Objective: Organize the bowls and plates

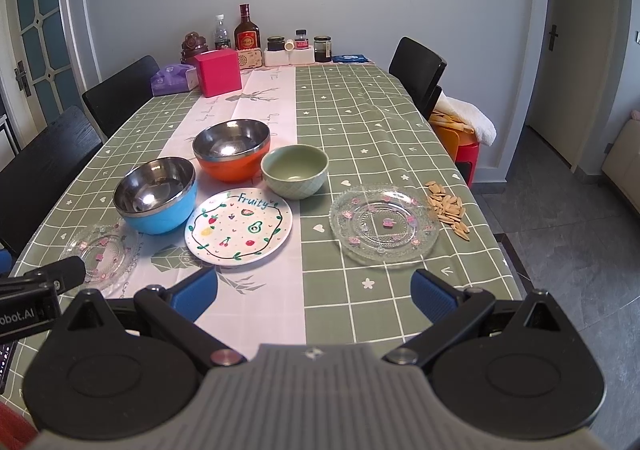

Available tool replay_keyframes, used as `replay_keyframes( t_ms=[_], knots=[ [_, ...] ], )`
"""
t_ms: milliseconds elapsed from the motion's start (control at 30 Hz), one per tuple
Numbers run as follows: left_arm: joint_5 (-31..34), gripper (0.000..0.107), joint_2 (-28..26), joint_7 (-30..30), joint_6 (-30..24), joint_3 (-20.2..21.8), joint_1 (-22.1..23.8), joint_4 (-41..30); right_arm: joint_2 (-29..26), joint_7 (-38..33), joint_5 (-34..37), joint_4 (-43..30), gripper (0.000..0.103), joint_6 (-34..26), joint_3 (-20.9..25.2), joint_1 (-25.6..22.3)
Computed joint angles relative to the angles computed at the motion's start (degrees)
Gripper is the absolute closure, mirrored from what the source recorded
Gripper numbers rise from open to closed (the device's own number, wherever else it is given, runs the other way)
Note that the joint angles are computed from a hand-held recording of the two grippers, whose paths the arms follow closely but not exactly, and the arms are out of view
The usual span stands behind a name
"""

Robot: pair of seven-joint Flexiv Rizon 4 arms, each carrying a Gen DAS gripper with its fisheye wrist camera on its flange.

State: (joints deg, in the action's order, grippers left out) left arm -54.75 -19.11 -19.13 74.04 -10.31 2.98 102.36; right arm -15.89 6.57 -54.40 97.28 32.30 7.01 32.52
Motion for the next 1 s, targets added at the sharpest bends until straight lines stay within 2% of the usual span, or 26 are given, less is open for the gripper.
replay_keyframes(
  t_ms=[467, 567, 700, 733, 767, 800, 867, 900, 933, 1000],
  knots=[
    [-0.18, 0.004, 0.03, -0.69, -0.61, 0.53, 0.06, 0.36, -0.13, -0.09, 0.25, 0.34, 0.003, 0.92, 0.04, -0.21],
    [0.24, 0.004, -0.52, -1.87, -2.09, 0.73, 0.42, -0.10, -0.16, 1.03, -0.76, 1.54, 0.003, 3.57, -0.23, -0.70],
    [-1.71, 0.004, -1.42, 0.63, -5.02, -0.02, 1.63, -0.93, -0.65, 2.86, -1.83, 3.64, 0.003, 11.28, -0.76, -2.50],
    [-1.94, 0.007, -1.76, 1.45, -5.93, -0.06, 1.91, -1.27, -1.06, 2.68, -1.71, 3.80, 0.003, 13.37, -0.93, -2.94],
    [-1.82, 0.017, -2.19, 1.82, -7.42, 0.07, 2.22, -1.82, -1.55, 2.90, -2.12, 3.96, 0.003, 15.67, -1.29, -3.27],
    [-0.48, 0.026, -2.82, 0.75, -9.50, 0.74, 2.38, -2.79, -2.16, 3.07, -2.58, 4.00, 0.003, 18.20, -1.70, -3.61],
    [3.16, 0.033, -4.65, -3.47, -14.92, 2.30, 3.09, -5.87, -3.96, 2.53, -2.63, 3.16, 0.003, 22.89, -2.51, -4.09],
    [4.71, 0.038, -5.67, -4.90, -17.63, 2.72, 3.72, -7.65, -5.08, 2.25, -2.82, 2.55, 0.008, 25.47, -3.08, -4.22],
    [6.13, 0.041, -6.70, -5.27, -19.67, 2.89, 4.32, -9.40, -6.32, 1.22, -2.08, 1.57, 0.018, 27.35, -3.41, -4.29],
    [8.33, 0.052, -8.50, -5.69, -22.27, 3.01, 5.31, -12.53, -8.85, 0.16, -0.52, -0.61, 0.026, 30.76, -4.43, -3.99]
  ],
)
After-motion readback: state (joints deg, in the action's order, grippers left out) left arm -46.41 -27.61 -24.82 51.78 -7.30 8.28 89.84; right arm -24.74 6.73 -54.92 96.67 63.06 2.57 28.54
